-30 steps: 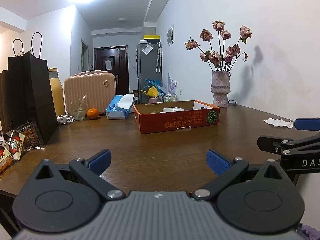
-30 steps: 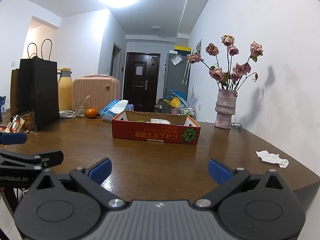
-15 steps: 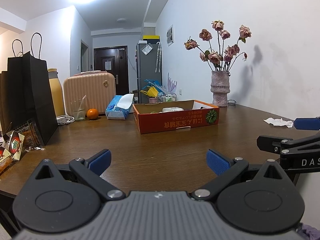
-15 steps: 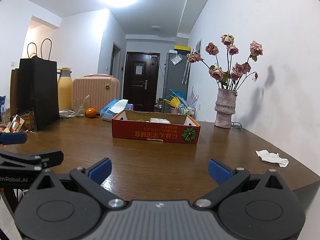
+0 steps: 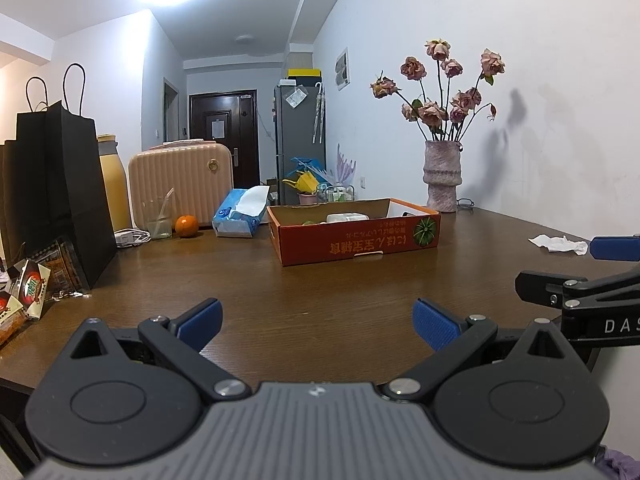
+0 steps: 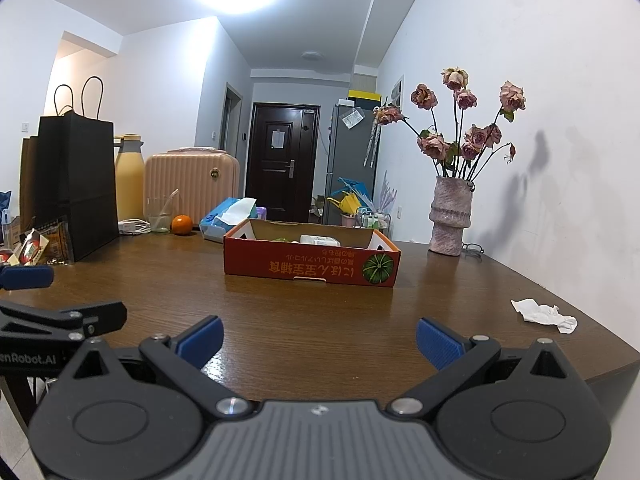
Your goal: Organize rigid objects
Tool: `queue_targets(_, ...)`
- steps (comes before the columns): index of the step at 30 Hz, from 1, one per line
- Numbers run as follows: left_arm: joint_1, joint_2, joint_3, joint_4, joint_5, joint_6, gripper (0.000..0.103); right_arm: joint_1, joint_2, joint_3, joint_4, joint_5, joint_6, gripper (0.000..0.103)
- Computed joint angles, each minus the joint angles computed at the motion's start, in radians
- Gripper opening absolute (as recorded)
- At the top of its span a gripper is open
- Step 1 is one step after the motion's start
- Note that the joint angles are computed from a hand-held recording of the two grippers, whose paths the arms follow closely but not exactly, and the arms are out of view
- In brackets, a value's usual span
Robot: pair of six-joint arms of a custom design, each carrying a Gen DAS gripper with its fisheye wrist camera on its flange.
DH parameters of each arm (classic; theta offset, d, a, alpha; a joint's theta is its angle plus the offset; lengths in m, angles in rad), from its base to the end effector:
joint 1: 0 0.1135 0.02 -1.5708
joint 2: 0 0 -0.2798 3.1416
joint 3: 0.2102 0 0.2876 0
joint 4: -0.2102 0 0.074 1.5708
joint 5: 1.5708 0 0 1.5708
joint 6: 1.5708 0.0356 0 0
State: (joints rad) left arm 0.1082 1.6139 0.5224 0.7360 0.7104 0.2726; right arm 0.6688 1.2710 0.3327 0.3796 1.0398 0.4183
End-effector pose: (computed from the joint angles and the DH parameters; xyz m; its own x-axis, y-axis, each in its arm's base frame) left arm 0.3104 0.0104 0.1360 -0.1916 0.1845 -0.9640 0.5997 0.7995 0.0338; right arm 0.1995 0.1186 0.1407 -0.2745 0.0452 -0.9605 0.4062 0.9108 -0.0732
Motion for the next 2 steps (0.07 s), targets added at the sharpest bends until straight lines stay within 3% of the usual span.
queue_targets(2, 0.002, 0.0, 0.0, 0.0, 0.008, 0.003, 0.103, 0.0, 0.0, 0.0, -0.001, -0.001, 0.001, 0.103)
